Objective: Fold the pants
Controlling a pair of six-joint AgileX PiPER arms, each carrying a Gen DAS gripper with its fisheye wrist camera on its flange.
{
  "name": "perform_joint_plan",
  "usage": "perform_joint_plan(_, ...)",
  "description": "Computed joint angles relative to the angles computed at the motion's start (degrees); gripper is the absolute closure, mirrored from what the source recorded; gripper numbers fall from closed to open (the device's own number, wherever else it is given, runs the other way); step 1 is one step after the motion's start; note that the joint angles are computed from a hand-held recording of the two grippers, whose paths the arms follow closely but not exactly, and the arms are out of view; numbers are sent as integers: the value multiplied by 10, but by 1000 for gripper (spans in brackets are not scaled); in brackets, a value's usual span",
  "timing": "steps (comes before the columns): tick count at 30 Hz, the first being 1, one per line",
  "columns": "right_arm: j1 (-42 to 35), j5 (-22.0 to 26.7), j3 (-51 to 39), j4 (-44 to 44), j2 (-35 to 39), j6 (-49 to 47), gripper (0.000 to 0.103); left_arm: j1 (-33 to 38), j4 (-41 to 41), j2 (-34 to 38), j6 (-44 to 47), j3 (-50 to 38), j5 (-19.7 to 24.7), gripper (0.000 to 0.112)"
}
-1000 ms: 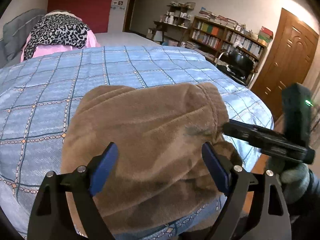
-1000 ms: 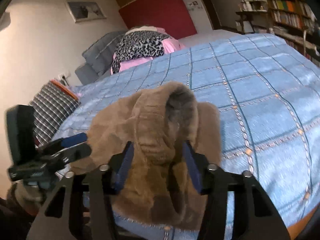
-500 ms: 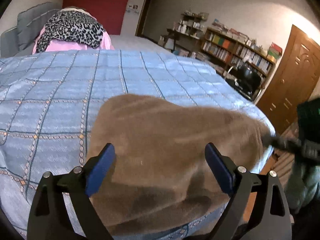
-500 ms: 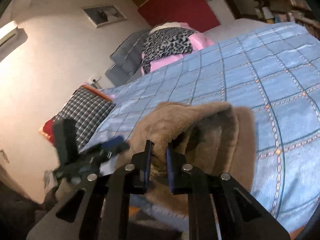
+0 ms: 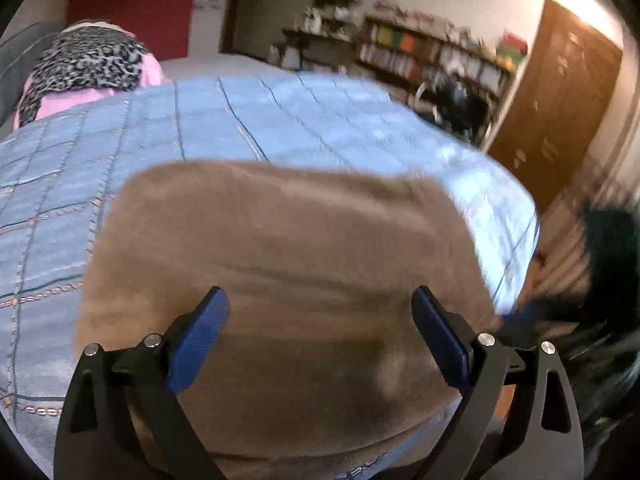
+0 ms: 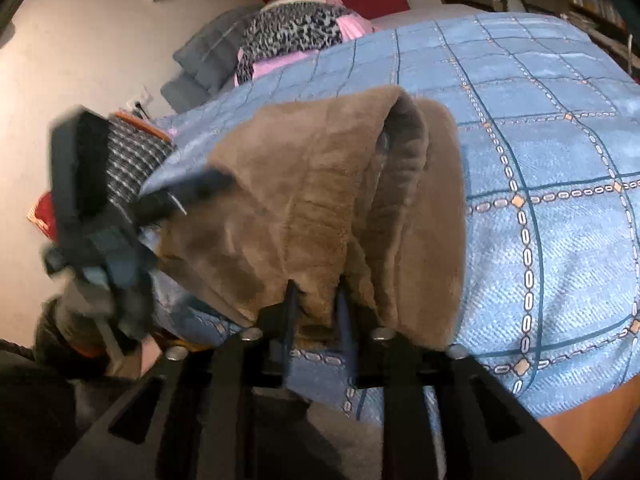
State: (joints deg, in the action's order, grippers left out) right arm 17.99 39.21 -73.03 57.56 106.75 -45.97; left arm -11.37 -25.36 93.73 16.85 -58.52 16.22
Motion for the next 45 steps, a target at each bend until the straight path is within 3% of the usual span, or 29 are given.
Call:
perform_joint_plan(2, -11, -25, 14, 41, -13, -18, 38, -19, 75, 8, -64, 12, -26, 15)
perform_joint_plan(4, -20, -32, 11, 61, -9, -23, 38, -22, 83, 9, -68, 18, -38, 15)
perform_joint_plan(8, -48, 13, -36, 118, 51, -9, 37, -5, -31, 1, 30, 19, -22, 15)
perform_joint_plan(10, -52, 35, -64, 134, 82, 3, 37, -3, -50, -8, 47, 25, -18, 15)
perform_joint_plan(19, -48, 77, -142, 131, 154, 49, 29, -19, -13, -15, 24, 44, -31, 15)
perform_joint_plan(24, -62, 135, -150, 178, 175, 29, 28, -21, -30, -12, 40, 47, -38, 13)
perform_joint_plan(27, -53, 128, -154, 175, 183, 29, 28, -24, -27, -11, 34, 48, -42, 13)
perform_joint_plan(28, -47, 116, -152, 176, 183, 24, 30, -22, -27, -12, 37, 48, -40, 13)
perform_joint_plan(30, -35, 90, -154, 161, 179, 29, 60, -21, -32, -12, 42, 48, -39, 13)
perform_joint_plan(33, -21, 60, -155, 133, 161, 30, 80, -15, -69, -11, 71, 45, -35, 13)
perform_joint_plan(38, -2, -7, -165, 59, 94, 31, 85, -8, -164, -20, 147, 24, -21, 13)
perform_joint_plan(40, -5, -24, -170, 25, 79, 44, 86, -14, -165, -30, 153, 19, -19, 13)
perform_joint_plan(45, -35, -1, -194, -57, 122, 113, 86, -14, -113, -21, 128, 29, -12, 12)
